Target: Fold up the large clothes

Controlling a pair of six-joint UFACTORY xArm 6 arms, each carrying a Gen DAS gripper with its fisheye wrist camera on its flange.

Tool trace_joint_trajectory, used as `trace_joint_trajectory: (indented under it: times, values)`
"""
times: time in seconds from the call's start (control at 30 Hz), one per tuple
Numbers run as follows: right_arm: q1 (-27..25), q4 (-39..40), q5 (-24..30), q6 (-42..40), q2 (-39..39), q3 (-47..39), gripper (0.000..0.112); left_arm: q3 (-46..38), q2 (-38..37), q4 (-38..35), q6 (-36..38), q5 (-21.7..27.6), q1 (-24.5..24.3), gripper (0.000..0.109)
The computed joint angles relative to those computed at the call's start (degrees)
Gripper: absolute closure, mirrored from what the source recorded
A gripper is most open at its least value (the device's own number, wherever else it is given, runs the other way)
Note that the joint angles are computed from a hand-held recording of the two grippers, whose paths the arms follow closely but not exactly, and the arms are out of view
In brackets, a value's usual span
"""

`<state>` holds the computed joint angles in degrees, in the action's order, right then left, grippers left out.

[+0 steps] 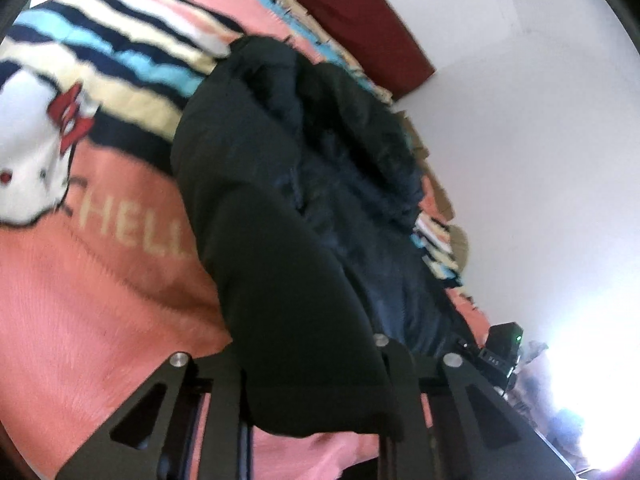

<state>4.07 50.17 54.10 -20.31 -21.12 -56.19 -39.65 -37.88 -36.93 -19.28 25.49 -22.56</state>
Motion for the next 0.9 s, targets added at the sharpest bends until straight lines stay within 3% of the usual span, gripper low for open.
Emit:
trace_joint_trajectory:
  times: [0.27,0.4,0.57,0.7,0.9]
  values:
    - [-2.1,13.0,-2.9,-6.5,1.2,-5.4,0.097,-8.9,4.1,-10.6,10.9,-2.4,2.7,0.094]
    - [-3.5,22.9,-3.0,-9.3,5.1,-9.9,0.097,-16.5,9.4,-27.6,25.9,-4.1,4.5,0.094]
    - [-5.9,38.6,-1.3,-11.7,12.7,-16.2,0.096,-27.8,18.8,-42.5,35.7,-4.6,6.7,0.094]
    - [-4.6,43.2,-4.2,-7.3,21.8,-26.2,0.096,-39.1,28.3,-36.7,28.8,-3.6,8.9,0.094]
    - [-1.0,30.5,-13.7,8.9,39.2,-49.6,0.094,-62.2,47.7,-17.1,7.6,1.2,13.0,0.093]
